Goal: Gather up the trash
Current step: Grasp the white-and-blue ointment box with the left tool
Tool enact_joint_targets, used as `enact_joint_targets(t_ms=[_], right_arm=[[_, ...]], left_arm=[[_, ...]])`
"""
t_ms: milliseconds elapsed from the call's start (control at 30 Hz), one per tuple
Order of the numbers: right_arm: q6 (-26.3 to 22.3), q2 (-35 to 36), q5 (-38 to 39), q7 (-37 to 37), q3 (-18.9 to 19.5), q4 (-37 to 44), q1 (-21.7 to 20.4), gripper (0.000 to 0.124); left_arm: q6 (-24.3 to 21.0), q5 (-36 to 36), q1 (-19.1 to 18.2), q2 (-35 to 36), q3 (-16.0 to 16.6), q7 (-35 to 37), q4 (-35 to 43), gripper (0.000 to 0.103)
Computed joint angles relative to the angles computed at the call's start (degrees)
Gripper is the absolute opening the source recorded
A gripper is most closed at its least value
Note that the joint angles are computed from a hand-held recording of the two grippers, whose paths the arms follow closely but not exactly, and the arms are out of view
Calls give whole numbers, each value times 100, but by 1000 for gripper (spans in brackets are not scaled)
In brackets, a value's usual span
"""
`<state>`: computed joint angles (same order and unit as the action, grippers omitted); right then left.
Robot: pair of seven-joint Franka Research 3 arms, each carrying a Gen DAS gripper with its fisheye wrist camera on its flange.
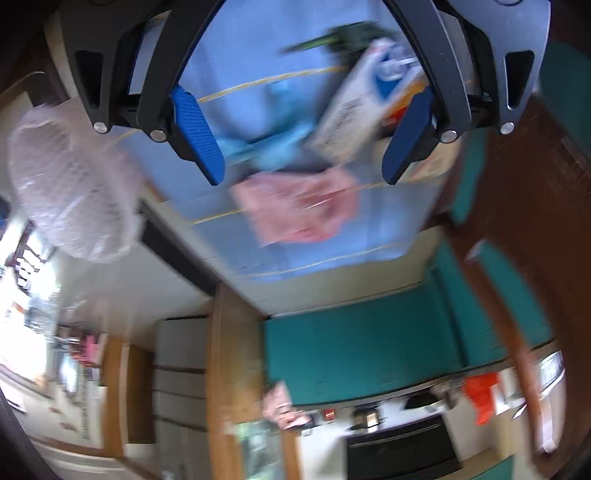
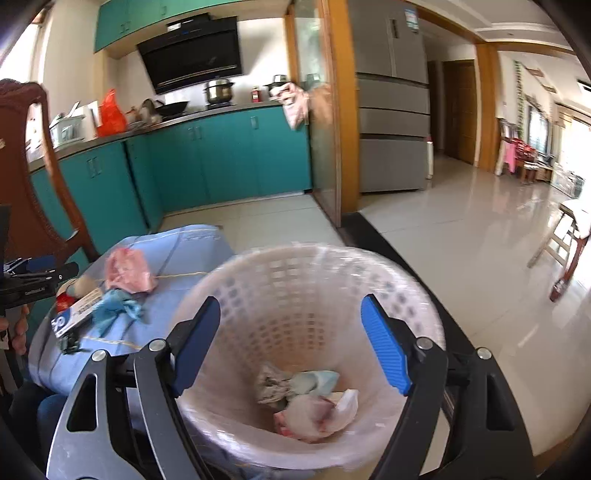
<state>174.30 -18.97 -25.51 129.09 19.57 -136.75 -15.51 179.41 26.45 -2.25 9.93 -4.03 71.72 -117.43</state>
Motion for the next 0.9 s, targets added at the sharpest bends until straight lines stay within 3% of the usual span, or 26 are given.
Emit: enact_joint_targets(t_ms=[67, 167, 233, 300, 433, 567, 700, 733, 800, 900], right_arm=[[12, 168, 24, -125, 10, 134, 190, 77], [-29, 436, 194, -446, -170, 352, 704, 77], [-43, 599, 519, -818, -449, 461, 1215, 77], [-88, 751, 780, -1085, -613, 579, 1582, 77], [-346, 1169, 1554, -2022, -990, 928, 2429, 77], [-511, 1414, 1788, -2292, -1108, 1152, 2798, 77], [-577, 1488, 2379, -2647, -1273, 1223, 3062, 77], [-604, 1497, 2429, -2660, -1291, 1235, 3081, 77], [-634, 1510, 2342, -2542, -1288, 1239, 3087, 77], [-665, 1466, 2336, -2510, -1313, 1185, 3098, 77]], left_arm=[[-136, -237, 233, -5, -70, 141, -41, 86], [-409, -1286, 883, 80, -653, 996, -36, 78], [-699, -2390, 1457, 153, -1256, 1991, -6, 75], [-1039, -3159, 1744, 248, -1563, 2658, 96, 73], [-1849, -4144, 1961, 396, -1729, 3540, 302, 73], [-2588, -4686, 1937, 630, -1638, 4037, 702, 77], [-2702, -4417, 1502, 738, -1226, 3931, 866, 77], [-2682, -4377, 1401, 748, -1145, 3961, 875, 76], [-2645, -4214, 1192, 739, -985, 3940, 860, 62], [-2626, -4034, 1014, 755, -876, 3943, 870, 57]])
